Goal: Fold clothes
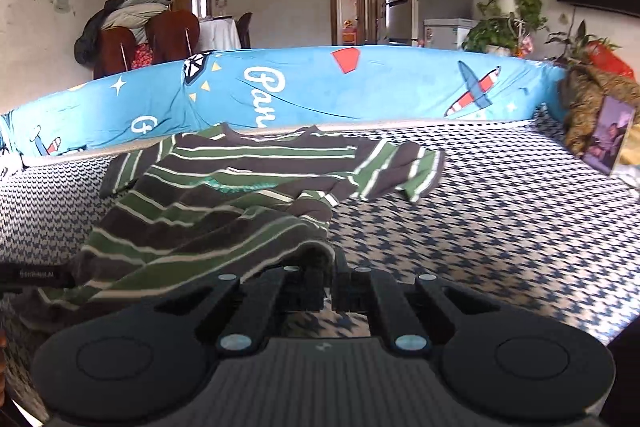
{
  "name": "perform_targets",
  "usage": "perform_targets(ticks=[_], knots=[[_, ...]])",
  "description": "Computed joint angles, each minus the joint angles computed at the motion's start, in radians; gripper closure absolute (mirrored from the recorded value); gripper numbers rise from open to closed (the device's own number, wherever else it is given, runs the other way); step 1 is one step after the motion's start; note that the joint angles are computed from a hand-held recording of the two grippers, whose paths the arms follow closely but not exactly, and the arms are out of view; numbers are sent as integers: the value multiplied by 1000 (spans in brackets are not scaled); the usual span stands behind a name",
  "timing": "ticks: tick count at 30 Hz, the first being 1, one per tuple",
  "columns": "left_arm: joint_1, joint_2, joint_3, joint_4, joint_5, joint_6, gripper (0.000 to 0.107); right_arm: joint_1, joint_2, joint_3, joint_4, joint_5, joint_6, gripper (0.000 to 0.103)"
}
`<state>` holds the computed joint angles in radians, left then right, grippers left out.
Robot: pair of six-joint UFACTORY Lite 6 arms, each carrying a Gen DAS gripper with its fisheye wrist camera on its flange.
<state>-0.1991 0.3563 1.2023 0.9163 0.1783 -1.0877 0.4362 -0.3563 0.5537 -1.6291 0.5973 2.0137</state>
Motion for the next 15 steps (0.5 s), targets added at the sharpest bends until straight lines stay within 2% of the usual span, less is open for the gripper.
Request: perform_targets(ticks=[4, 7, 15], knots=[[-2, -18, -19, 91, -5, -84, 4, 69, -122, -80, 161, 110, -132, 97], [-1, -28, -31, 158, -2, -148, 4, 101, -187, -106, 234, 151, -195, 98], [10, -43, -40, 177, -1, -184, 4, 151, -264, -140, 396, 217, -334, 96]])
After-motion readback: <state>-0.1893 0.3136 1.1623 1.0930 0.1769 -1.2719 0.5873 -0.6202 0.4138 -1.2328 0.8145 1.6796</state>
